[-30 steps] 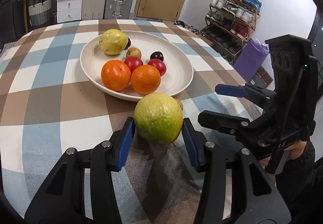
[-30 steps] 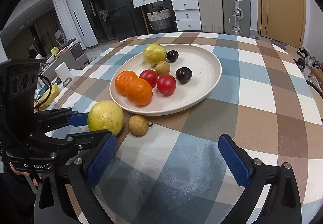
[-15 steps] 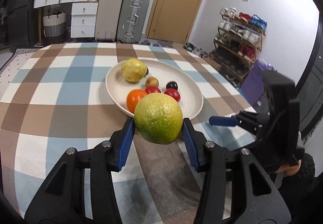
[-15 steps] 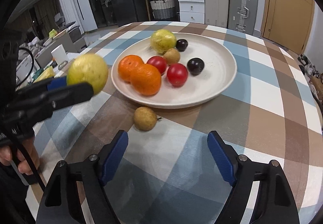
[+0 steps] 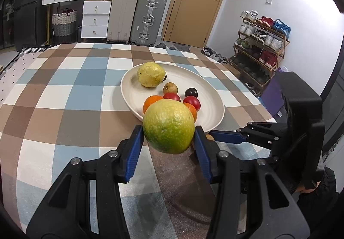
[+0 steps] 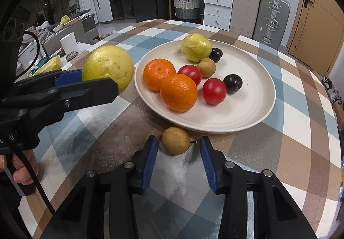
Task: Organize fruits
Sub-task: 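Lift the pomelo with the left tool while the right tool grasps the brown potato, then carry the pomelo with the left tool while the right tool carries the potato over the plate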
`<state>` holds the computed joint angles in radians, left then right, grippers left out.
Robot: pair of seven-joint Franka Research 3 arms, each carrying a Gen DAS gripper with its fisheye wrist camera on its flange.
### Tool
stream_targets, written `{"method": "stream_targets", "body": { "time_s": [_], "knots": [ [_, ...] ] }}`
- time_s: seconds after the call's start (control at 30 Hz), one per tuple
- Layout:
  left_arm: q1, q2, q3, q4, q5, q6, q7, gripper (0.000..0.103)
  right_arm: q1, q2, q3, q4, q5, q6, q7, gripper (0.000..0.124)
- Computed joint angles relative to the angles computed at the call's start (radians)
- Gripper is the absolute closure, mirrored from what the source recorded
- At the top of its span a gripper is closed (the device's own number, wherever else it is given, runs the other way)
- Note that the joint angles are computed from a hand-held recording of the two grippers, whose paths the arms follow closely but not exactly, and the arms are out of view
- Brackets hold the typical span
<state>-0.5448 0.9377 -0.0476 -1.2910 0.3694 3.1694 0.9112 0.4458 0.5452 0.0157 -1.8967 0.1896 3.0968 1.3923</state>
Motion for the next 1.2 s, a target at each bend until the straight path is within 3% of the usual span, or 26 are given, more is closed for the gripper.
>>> {"method": "stream_targets", "body": {
  "time_s": [0.07,0.43,0.6,0.83,1.2],
  "knots": [
    [-0.004,0.004,0.005,0.006,-0.001,-0.004,-0.001,0.058,-0.016,-0.001,0.018,-0.002,0.005,0.004,-0.013,0.091],
    [0.001,0.020,-0.003,0.031,0.003,-0.026,0.002,0.058,-0.168,-0.018,0.190,-0.046,0.093,0.081,-0.124,0.092],
    [-0.009,0.025,0.014,0.037,0.004,-0.020,-0.009,0.058,-0.198,-0.029,0.232,-0.078,0.107,0.155,-0.161,0.092],
    [-0.017,0.023,0.026,0.035,0.010,-0.024,-0.020,0.058,-0.328,-0.028,0.361,-0.119,0.067,0.245,-0.139,0.092],
    [-0.022,0.021,0.032,0.036,0.022,-0.033,-0.030,0.058,-0.356,-0.027,0.358,-0.142,-0.012,0.328,-0.009,0.092]
  ]
}}
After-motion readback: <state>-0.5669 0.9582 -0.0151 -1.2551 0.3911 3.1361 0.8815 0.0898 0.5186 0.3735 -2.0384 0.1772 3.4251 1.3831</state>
